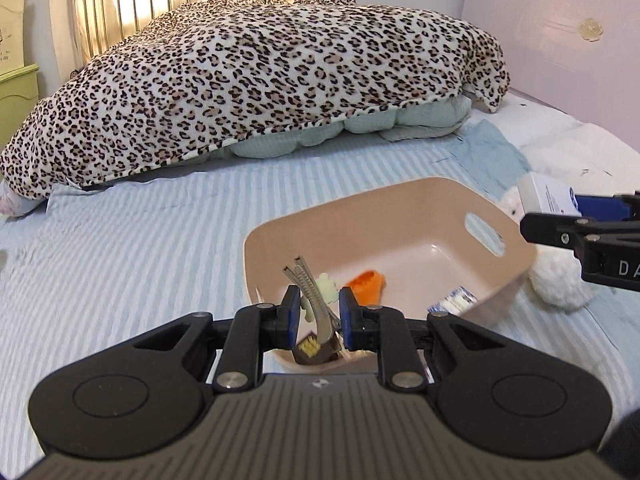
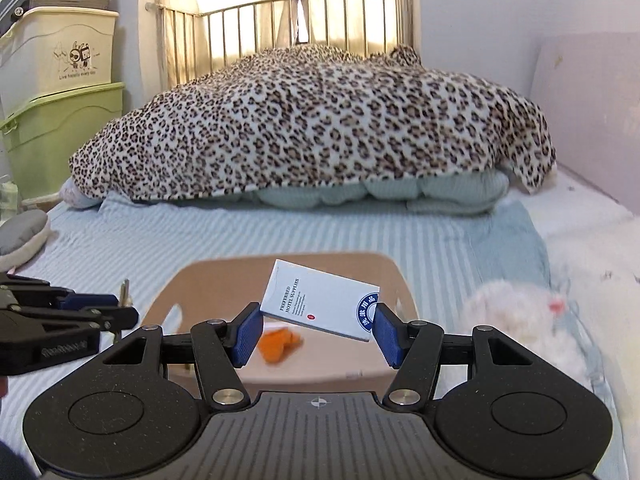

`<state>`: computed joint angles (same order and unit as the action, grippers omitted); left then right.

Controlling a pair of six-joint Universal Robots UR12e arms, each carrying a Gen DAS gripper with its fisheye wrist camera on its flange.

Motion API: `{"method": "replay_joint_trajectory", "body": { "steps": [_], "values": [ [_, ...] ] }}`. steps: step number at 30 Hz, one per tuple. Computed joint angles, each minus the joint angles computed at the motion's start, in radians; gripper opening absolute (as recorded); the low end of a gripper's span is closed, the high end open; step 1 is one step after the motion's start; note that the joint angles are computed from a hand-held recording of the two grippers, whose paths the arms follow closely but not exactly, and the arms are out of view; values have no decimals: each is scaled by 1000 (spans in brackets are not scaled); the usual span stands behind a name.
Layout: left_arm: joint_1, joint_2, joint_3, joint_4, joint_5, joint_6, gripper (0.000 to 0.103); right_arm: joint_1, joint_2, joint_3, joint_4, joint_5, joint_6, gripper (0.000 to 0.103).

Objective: Organize objects
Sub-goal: 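Lift tweezers and medicine box into the basket and open both grippers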

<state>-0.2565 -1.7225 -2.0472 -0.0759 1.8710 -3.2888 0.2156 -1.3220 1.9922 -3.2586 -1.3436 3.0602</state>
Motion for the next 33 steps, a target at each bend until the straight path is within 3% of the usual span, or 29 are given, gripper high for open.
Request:
{"method": "replay_joint_trajectory", "body": {
  "steps": [8, 13, 21, 23, 26, 27, 29, 33],
  "values": [
    [10, -101, 85, -36, 12, 22, 22, 32, 80, -91, 53, -47, 19, 56],
    [19, -151, 131, -131, 6, -18, 22, 46, 128, -135, 124, -79, 7, 56],
    [35, -181, 153, -229, -39, -61, 26, 56, 175, -175, 243, -96, -32, 57],
    [34, -179, 150, -231, -38, -62, 28, 57, 179, -178, 257, -98, -35, 62],
    [27, -175, 145, -217, -18, -59, 38, 55, 171, -166, 239, -93, -23, 67],
    [25, -170, 140, -203, -10, -58, 50, 53, 165, -159, 231, -88, -18, 72],
    [20, -156, 127, -177, 3, -63, 60, 47, 154, -149, 215, -79, -10, 77],
    [11, -118, 100, -159, 10, -73, 68, 40, 115, -113, 185, -85, -13, 80]
  ]
}}
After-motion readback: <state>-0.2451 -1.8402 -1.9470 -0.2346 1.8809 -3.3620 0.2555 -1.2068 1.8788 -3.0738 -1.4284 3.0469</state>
